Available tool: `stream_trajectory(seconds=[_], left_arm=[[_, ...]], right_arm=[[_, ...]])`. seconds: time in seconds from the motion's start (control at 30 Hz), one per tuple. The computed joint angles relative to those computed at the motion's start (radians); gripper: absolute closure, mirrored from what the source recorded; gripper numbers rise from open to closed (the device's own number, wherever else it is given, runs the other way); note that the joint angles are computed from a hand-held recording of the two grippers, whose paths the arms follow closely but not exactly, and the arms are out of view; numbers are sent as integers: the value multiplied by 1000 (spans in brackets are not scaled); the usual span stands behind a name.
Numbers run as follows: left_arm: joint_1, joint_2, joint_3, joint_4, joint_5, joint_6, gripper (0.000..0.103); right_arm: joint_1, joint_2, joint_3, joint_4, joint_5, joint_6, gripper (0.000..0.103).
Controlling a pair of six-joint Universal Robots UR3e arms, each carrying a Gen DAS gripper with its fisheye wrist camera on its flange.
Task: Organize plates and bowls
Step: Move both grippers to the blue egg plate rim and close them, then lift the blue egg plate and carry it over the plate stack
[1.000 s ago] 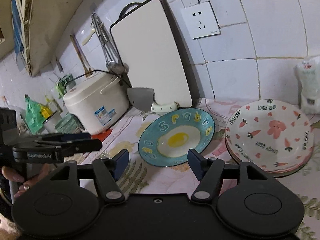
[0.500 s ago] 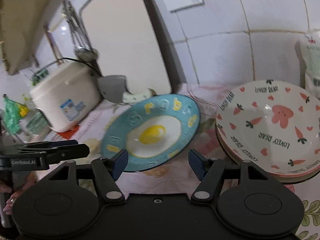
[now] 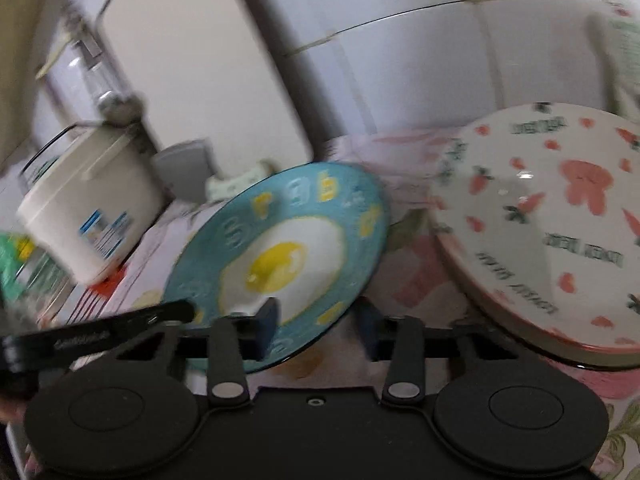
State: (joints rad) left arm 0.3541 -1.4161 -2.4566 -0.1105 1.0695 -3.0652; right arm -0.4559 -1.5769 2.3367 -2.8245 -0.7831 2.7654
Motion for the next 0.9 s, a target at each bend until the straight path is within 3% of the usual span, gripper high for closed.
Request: stream_trajectory(seconds=[0.1,0.3,0.5,0.7,0.9], left_arm=[[-13,-11,-1,22,24,-12,83],[-45,-76,41,50,62,-42,85],[-170,-128,53,153,233,-131,85],[-174,-11,-22,131,240,-111,85],[-143,271,-78,-69,212,-75,85]], right_arm=[[-5,23,10,-64,-14,51,79],[-8,40,-18,-27,-11,27,80],[23,70,-59,-17,-37,2,79],[-15,-81,-49,205,-28,-152,78],[-155,-373,32,524,66,-332,78]])
